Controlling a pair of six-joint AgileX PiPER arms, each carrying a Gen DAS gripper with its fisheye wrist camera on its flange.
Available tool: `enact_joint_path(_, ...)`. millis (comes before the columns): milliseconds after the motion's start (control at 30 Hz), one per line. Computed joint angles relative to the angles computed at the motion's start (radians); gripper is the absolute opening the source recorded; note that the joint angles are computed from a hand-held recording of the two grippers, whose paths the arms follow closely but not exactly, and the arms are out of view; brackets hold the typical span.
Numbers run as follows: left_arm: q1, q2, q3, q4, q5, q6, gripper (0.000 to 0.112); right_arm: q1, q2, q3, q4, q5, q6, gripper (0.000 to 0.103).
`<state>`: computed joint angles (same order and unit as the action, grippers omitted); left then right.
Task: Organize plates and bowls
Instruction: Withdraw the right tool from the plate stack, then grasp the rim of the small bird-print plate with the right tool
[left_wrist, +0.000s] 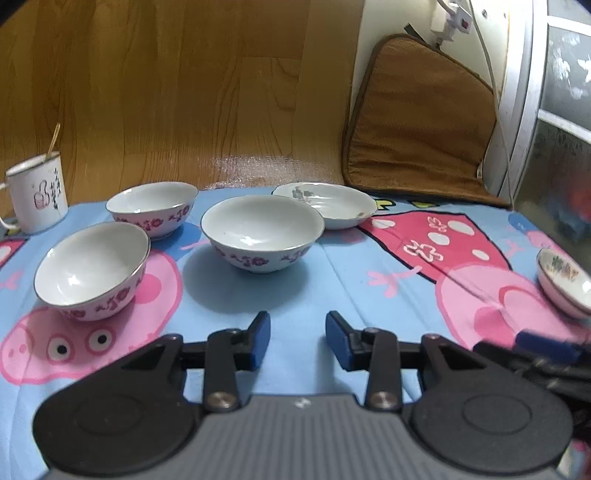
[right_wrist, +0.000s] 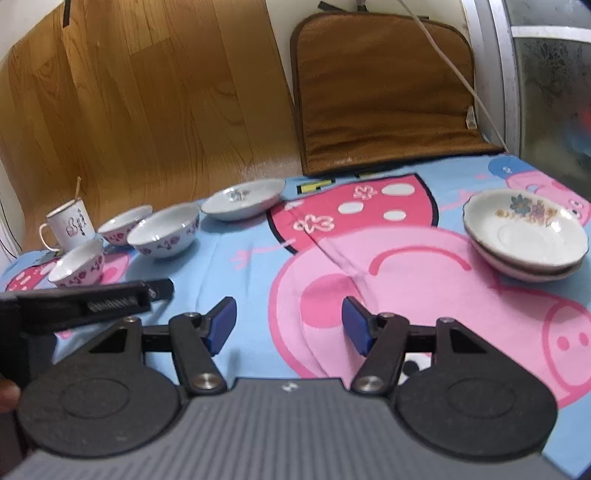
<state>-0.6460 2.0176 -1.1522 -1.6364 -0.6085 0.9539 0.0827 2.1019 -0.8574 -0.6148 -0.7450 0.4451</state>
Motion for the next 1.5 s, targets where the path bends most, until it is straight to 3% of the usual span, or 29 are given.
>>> enact_joint_path(100,0.014,-0.012,0.028,0.064,0.028,-0.084,0.036,0.006,0.009,0.007,0.028,-0.022,-0.029,0.066)
enact_joint_path(367,0.020,-0.018,0.043,0.109,0.046,-0.128,0.041,-0.003,0.013,0.017,0.020,-0.048,-0.008,0.066)
enact_joint_path(1500,0.016,-0.025,0.057,0.132,0.030,-0.177,0.044,-0.004,0.010,0.001,-0.003,-0.023,-0.002,0.065)
